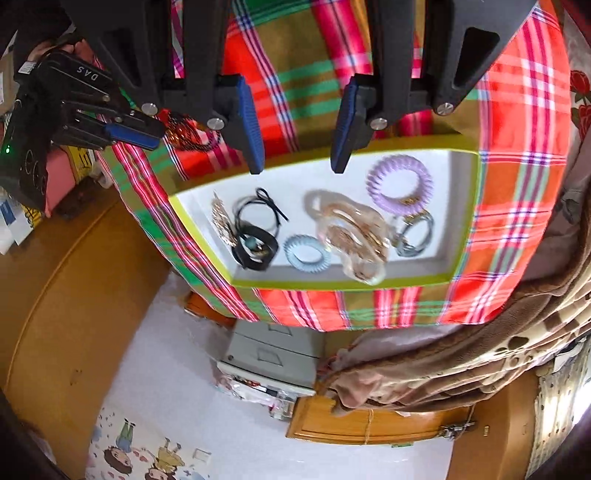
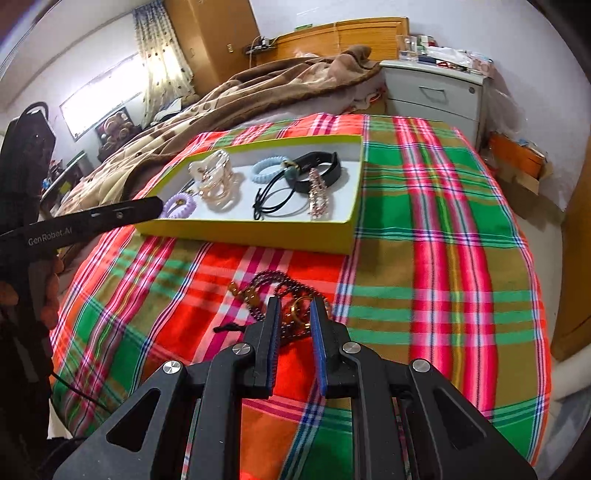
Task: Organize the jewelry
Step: 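Grasp the dark beaded bracelets with the right tool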
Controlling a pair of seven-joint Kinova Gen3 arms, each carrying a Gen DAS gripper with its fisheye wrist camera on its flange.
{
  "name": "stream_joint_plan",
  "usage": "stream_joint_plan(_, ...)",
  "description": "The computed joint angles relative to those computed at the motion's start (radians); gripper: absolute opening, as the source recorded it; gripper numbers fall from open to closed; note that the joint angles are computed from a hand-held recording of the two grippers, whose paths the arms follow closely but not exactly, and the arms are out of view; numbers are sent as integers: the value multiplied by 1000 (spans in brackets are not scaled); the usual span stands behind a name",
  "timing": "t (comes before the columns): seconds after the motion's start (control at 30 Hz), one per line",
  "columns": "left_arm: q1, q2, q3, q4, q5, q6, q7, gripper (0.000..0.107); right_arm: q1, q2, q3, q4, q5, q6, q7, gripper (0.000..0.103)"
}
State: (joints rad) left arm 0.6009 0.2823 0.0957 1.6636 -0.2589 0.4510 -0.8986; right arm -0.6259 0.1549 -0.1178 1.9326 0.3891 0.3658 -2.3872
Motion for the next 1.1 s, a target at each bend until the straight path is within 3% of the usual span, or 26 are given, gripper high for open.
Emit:
stream_joint_plan(0.47, 10, 24, 26, -25, 40, 21, -52, 39, -23, 57, 3, -78, -5, 98, 51, 16)
stream_joint_plan(0.77, 11, 31, 32, -32, 63, 29, -78, 39, -67, 64, 17, -99, 66, 153, -23, 15)
stream_joint_plan(0.97, 14, 33, 33, -36, 70, 34, -87, 39, -82, 56, 20, -90, 121, 162, -89, 0)
stream_joint_plan(1.1, 13, 37, 37, -40, 79, 37, -97, 39, -74, 36, 13, -66, 141, 139, -117, 0)
